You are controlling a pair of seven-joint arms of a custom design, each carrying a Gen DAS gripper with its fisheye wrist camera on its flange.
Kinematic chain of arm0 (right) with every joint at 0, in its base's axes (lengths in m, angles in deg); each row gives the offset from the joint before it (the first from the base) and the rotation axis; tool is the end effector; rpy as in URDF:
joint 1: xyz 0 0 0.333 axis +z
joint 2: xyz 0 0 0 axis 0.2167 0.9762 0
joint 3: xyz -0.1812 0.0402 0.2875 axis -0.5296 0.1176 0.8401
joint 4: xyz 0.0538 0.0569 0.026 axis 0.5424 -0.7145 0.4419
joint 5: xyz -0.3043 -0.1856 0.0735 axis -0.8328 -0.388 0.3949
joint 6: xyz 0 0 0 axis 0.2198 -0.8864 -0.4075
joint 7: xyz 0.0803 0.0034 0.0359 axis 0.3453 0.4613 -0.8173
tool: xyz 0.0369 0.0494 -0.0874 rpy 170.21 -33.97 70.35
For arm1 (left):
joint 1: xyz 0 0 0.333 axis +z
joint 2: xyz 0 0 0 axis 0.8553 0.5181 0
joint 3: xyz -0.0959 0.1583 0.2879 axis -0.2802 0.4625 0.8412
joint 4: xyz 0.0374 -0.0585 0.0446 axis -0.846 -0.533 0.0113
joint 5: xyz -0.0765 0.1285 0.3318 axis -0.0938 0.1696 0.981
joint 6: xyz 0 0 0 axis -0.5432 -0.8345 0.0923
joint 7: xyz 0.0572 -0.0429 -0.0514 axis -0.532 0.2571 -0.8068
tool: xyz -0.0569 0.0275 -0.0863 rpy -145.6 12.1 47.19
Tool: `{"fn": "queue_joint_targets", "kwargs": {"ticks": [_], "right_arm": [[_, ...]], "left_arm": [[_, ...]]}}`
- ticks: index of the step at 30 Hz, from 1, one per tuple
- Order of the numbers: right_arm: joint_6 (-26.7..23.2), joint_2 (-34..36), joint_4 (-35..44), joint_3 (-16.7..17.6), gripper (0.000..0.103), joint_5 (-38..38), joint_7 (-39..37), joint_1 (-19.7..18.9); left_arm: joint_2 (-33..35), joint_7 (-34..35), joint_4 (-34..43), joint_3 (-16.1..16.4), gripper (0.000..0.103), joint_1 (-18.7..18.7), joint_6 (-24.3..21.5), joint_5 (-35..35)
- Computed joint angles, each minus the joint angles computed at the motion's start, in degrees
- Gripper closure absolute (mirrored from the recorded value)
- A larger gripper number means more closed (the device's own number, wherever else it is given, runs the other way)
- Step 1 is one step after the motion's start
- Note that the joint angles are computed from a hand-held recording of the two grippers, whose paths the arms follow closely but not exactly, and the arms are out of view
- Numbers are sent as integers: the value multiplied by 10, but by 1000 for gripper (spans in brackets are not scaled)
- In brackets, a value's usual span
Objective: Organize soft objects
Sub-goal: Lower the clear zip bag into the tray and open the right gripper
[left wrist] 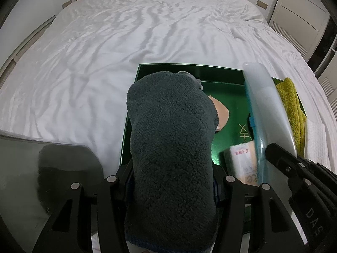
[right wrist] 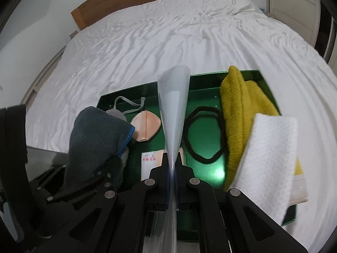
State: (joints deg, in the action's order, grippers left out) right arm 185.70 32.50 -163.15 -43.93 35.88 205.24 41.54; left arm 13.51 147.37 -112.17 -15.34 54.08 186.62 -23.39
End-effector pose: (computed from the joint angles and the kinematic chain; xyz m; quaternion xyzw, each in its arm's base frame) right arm 0.4256 0.3602 0.5203 -0.6646 0.6966 -0.1091 0.2473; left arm 0.4227 -0.1566 0.5496 -0.6919 0.6848 -0.1791 0.1422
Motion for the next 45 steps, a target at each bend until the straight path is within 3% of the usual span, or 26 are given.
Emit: {"fn": "queue_joint_targets", "kwargs": {"ticks": [34,45], "right_arm": [[-36,36,40,-4,91,-2,-25,8],[-39,25,34,-3,81,-9,-20,9]], "left_arm": [[11,35,-2,8,48,-5,5,-18],[3,44,-5,11,48,-6,4,-28]]}}
